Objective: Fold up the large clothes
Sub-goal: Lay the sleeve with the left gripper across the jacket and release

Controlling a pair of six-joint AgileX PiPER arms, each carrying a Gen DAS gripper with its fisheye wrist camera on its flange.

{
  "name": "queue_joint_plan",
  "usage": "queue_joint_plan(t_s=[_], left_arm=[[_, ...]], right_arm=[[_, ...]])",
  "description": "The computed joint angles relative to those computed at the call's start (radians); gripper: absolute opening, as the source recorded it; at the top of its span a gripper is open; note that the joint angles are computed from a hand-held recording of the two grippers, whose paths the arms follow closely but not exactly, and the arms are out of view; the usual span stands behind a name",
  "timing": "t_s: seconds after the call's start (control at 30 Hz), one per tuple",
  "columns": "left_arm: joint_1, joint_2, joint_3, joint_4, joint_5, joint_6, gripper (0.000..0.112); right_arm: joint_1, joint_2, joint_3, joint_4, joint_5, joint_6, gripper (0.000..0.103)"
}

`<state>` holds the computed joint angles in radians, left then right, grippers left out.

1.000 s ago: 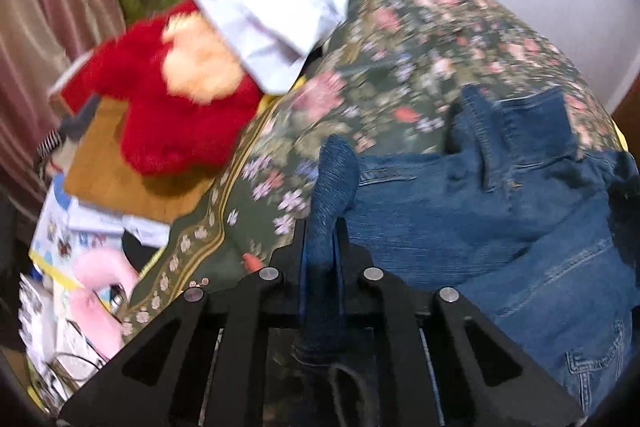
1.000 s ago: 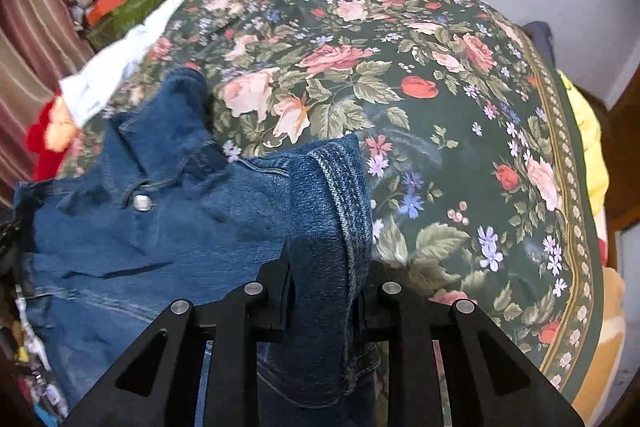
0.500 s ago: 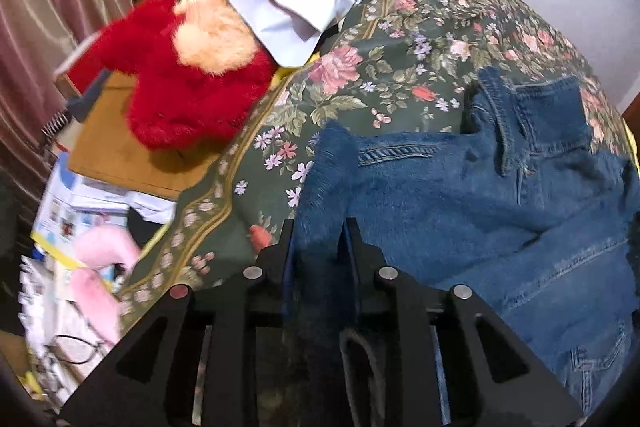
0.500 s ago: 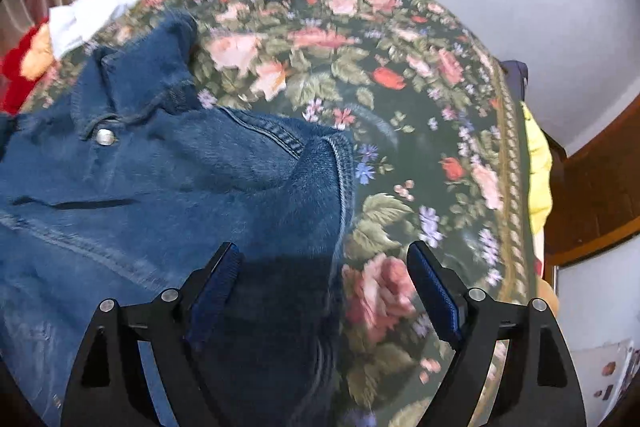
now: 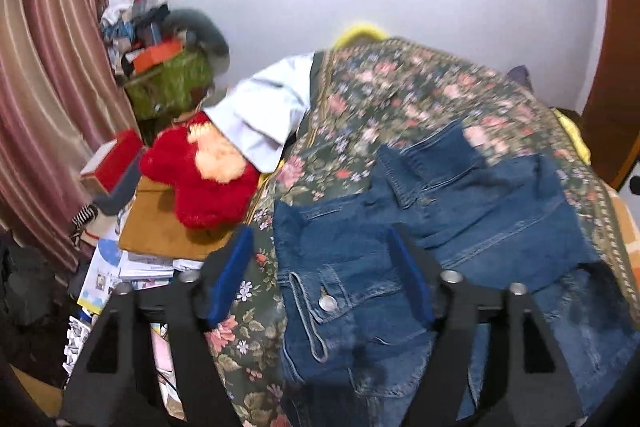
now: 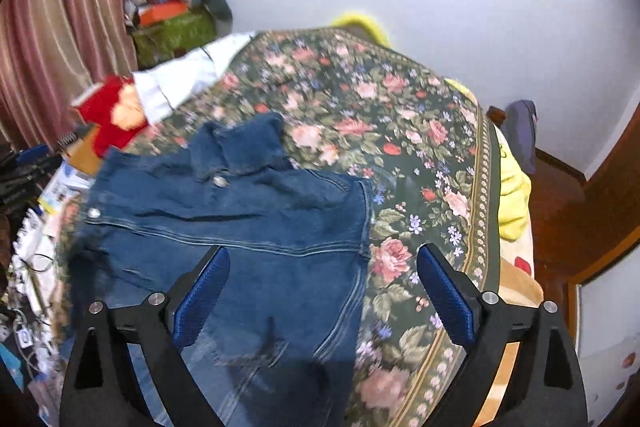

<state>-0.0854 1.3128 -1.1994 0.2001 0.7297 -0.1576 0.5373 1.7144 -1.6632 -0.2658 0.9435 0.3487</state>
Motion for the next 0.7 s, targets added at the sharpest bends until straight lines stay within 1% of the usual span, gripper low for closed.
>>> queue_joint_plan(t_s=[0.03,0.07,0.13,0.23,0.33,0.43,0.5,0.63,0.7], left_arm=[[-0.012,-0.035,0.014,0.002,0.01,-0.007,0.083],[-0.019,-0.056,0.026,0.005,0.013,-0.015,0.086],[-0.048,-0.116,0.071,0.051,0.015,-0.064,0.089],[-0.085,-0.179,0.138,0.116,0.026,-0.135,0.09],[-0.088,-0.248,0.217,0.097,0.044,-0.145,0.09],[-0.098,-0.309,0.31,0.108,0.062,-0.18,0.09],[-0.088,-0.339,0.369,0.094,0.066,-0.183,0.09],[-0.008,-0.383,0.493,-0.001,0.058,-0.127,0.09],[0.049,-0.409,0.563,-0.051,0.055,-0.09,0.09]], right_arm=[[0.006,-0.025,0.018,0.014,-0.001,-0.002,0.096],[0.013,-0.055,0.04,0.033,0.0,-0.005,0.096],[0.028,-0.105,0.086,0.052,0.003,0.004,0.096],[0.053,-0.183,0.175,0.066,-0.001,0.025,0.096],[0.079,-0.268,0.294,0.08,-0.021,0.049,0.096],[0.098,-0.337,0.409,0.096,-0.042,0.08,0.096],[0.097,-0.366,0.471,0.123,-0.059,0.09,0.096],[0.066,-0.419,0.611,0.226,-0.106,0.072,0.096],[0.04,-0.442,0.674,0.306,-0.123,0.035,0.096]])
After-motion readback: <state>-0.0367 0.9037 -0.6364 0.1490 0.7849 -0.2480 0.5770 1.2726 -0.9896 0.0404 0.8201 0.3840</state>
